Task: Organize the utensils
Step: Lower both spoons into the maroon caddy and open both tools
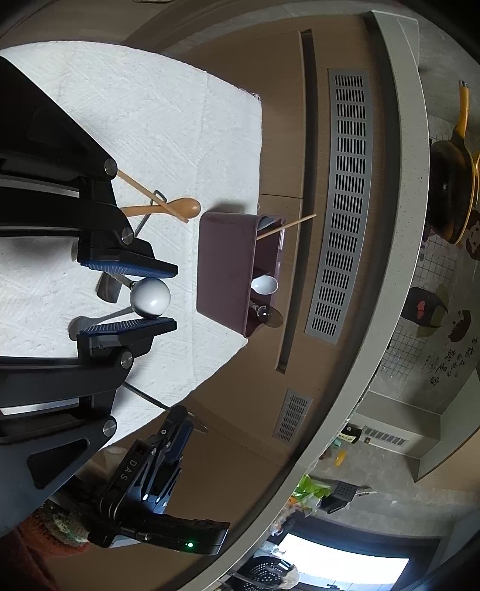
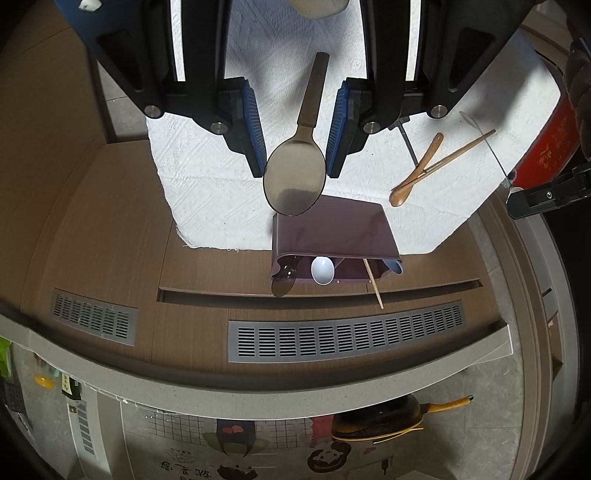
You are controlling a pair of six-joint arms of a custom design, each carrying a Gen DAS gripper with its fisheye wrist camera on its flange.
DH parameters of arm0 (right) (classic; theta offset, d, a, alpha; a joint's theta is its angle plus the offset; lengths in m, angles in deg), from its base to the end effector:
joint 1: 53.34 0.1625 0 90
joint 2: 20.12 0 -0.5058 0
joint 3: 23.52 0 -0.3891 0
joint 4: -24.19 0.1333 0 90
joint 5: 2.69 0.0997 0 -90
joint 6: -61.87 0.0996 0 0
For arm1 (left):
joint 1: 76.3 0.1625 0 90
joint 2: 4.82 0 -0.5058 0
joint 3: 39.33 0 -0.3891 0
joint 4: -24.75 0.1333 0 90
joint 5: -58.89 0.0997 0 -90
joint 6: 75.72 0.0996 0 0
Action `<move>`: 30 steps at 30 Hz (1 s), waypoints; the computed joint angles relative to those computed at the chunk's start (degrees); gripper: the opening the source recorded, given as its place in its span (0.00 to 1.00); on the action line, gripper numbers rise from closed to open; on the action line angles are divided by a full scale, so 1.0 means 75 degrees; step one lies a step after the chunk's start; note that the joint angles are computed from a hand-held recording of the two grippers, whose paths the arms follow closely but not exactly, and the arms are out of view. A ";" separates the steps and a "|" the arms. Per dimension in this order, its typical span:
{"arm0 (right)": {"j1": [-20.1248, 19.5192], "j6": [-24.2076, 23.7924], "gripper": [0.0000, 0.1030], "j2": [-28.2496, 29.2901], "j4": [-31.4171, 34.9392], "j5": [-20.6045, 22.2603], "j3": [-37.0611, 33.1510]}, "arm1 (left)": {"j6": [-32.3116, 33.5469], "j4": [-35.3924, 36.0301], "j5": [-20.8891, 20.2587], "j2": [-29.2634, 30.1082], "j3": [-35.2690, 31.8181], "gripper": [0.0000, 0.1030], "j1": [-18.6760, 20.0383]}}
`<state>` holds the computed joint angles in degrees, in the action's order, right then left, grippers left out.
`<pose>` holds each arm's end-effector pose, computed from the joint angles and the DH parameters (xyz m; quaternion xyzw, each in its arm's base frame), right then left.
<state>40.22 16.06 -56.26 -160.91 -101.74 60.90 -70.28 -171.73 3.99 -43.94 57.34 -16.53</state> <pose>0.1675 -0.7985 0.1758 0.3536 -0.8443 0.3434 0.2103 -0.2019 -0.7251 0.1749 0.1469 0.8644 -0.4446 0.1833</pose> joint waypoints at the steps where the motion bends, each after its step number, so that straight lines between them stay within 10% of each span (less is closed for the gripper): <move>1: 0.0009 -0.0038 0.30 -0.0005 0.0023 -0.0003 -0.0003 | 0.0002 -0.0014 -0.0037 -0.0012 0.0008 0.22 0.0001; 17: 0.0986 -0.0714 0.29 0.0451 0.0391 0.1353 -0.2708 | 0.0839 0.1020 -0.2099 0.0423 -0.3623 0.22 0.0258; 30: 0.0868 -0.0913 0.29 0.3084 0.2947 0.0518 -0.7026 | -0.0050 0.3604 -0.3010 0.1925 -0.6736 0.22 0.1311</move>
<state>46.73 9.21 -33.13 -138.81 -97.86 8.21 -70.66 -144.70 -18.58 -29.51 6.82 -6.70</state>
